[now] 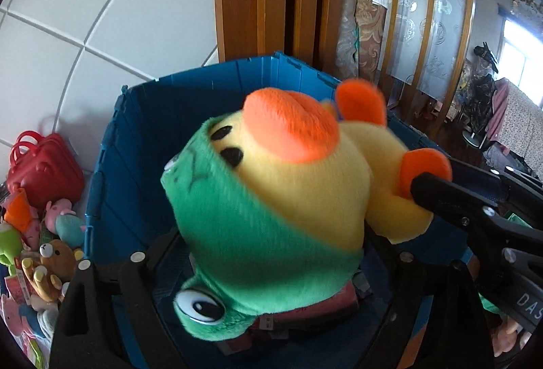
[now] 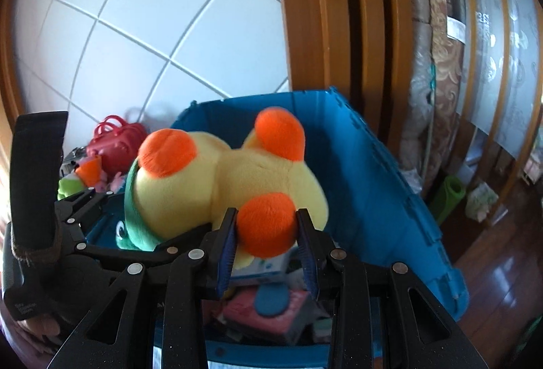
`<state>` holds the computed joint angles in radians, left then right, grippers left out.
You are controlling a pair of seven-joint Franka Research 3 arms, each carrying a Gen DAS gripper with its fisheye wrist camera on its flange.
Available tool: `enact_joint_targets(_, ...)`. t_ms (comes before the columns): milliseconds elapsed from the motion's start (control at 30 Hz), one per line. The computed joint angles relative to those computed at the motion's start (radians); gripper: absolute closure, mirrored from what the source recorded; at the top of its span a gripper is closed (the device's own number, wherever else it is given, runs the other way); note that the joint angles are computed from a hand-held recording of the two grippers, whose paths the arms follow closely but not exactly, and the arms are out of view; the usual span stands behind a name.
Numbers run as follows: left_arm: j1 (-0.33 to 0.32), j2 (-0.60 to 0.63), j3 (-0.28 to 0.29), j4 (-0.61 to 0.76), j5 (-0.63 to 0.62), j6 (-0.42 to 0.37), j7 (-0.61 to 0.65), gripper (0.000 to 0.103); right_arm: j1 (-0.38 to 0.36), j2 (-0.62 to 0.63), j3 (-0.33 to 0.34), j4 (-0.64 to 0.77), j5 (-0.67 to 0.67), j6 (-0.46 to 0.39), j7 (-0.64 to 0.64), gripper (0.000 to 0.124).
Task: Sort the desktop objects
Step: 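Carry the duck plush with the right gripper and drop it into the blue crate, then return both grippers to the pile and approach the pink WIPES pack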
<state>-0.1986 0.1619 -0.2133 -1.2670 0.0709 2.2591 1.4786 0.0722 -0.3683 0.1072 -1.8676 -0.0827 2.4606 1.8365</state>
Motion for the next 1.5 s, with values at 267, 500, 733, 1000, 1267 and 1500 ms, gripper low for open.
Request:
enact_joint_targets(267,-0.005,-0.016,0.007,-0.021,0.047,-0.01,-0.037,0.013,-0.041,-0.022,0.02,-0.021,-0.067,-0.021,0.063,0.084)
enact_joint_targets(500,0.016,-0.164,0.02,-0.224,0.071,0.096,-0.05,0.013,-0.069,-0.065,0.054,-0.063,-0.153,-0.015,0.13,0.029)
enact_joint_targets(733,0.076,-0.425,0.055,-0.564,0.134,0.385,-0.157,0.012,-0.097,-0.135,0.117,-0.127,-0.229,0.085,0.242,0.021)
enact_joint_targets(1000,0.181,-0.607,0.131,-0.772,0.179,0.431,-0.254,0.012,-0.015,-0.017,0.182,-0.055,-0.205,0.234,0.219,0.021)
enact_joint_targets(1267,0.29,-0.688,0.274,-0.879,0.163,0.419,-0.209,0.012,-0.055,0.173,0.38,0.129,-0.59,0.315,0.516,0.021)
enact_joint_targets(1500,0.384,-0.625,0.455,-0.891,0.079,0.402,0.025,0.012,0.194,0.557,0.385,0.51,-0.561,0.13,0.416,0.021)
